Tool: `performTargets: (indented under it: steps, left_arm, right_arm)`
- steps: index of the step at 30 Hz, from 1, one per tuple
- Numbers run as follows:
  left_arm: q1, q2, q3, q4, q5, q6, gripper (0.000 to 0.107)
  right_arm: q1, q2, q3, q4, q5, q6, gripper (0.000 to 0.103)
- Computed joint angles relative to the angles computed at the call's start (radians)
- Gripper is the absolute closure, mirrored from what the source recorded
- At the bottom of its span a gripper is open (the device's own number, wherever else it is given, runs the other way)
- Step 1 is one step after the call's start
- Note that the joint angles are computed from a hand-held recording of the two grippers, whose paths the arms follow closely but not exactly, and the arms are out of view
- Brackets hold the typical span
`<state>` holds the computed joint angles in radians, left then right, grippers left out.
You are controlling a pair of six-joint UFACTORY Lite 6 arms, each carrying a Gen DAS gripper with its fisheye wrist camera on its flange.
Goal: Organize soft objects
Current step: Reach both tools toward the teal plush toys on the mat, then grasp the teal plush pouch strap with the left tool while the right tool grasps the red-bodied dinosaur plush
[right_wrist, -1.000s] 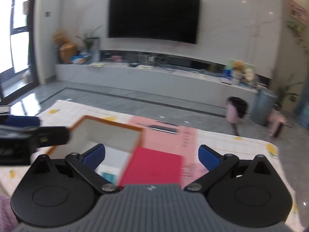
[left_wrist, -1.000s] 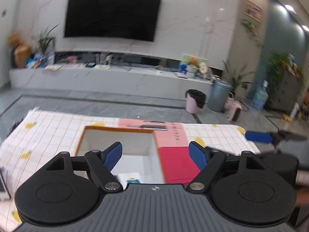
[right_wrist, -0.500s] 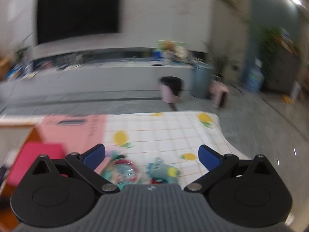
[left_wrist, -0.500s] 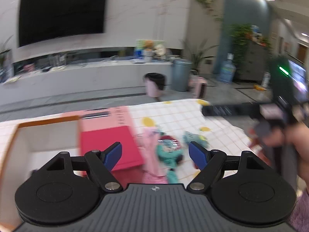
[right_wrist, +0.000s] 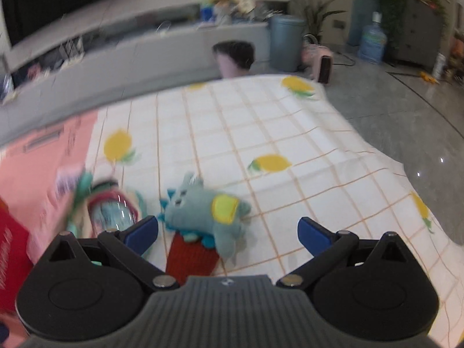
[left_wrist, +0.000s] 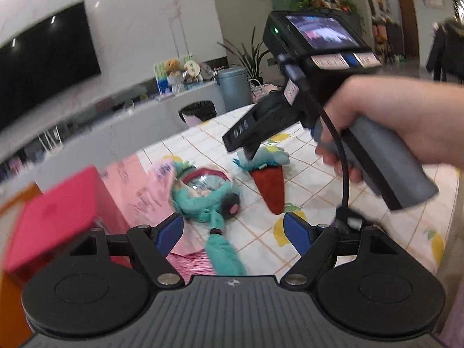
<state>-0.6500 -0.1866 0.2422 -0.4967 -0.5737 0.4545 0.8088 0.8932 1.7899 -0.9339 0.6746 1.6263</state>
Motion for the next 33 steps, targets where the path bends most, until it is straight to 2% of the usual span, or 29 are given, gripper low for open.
performTargets:
  steps: [3,6,8,10,14,17,20,25,27,29,30,33]
  left_arm:
    - [0.078,0.076,0.013,0.202,-0.050,-0.214,0.015]
    - [0.084,0.132,0.013,0.188,-0.129,-0.241,0.015]
    - [0.103,0.177,0.027,0.221,-0.156,-0.275,0.015]
    - [0.137,0.209,0.044,0.295,-0.146,-0.335,0.015]
    - [0.196,0.303,0.082,0.420,-0.179,-0.470,0.015]
    - [0.255,0.348,0.102,0.542,-0.189,-0.585,0.015]
    - [0.334,0.367,0.123,0.721,-0.183,-0.713,0.017]
    - [0.375,0.373,0.128,0.749,-0.189,-0.774,0.036]
    - [0.376,0.363,0.118,0.734,-0.189,-0.782,0.049]
    - [0.381,0.339,0.101,0.731,-0.183,-0.791,0.060]
    - [0.384,0.330,0.097,0.732,-0.176,-0.800,0.067]
    - [0.435,0.313,0.081,0.808,-0.182,-0.882,0.077]
  right_arm:
    - [-0.003,0.068,0.077,0.032,0.018,-0.094,0.003]
    - [-0.019,0.081,0.080,0.035,-0.025,-0.106,0.003]
    - [-0.024,0.105,0.115,0.054,-0.004,-0.143,0.007]
    - [-0.031,0.136,0.156,0.091,0.015,-0.202,0.010]
    - [-0.055,0.142,0.143,0.138,-0.025,-0.232,0.019]
    - [-0.056,0.130,0.120,0.123,-0.047,-0.218,0.022]
    - [-0.048,0.135,0.131,0.123,-0.022,-0.217,0.022]
    - [-0.048,0.110,0.085,0.095,-0.057,-0.185,0.029]
    - [-0.045,0.104,0.078,0.090,-0.065,-0.184,0.035]
    - [-0.036,0.103,0.081,0.089,-0.067,-0.205,0.048]
    - [-0.030,0.106,0.090,0.094,-0.060,-0.222,0.050]
    - [-0.003,0.124,0.128,0.101,0.003,-0.292,0.052]
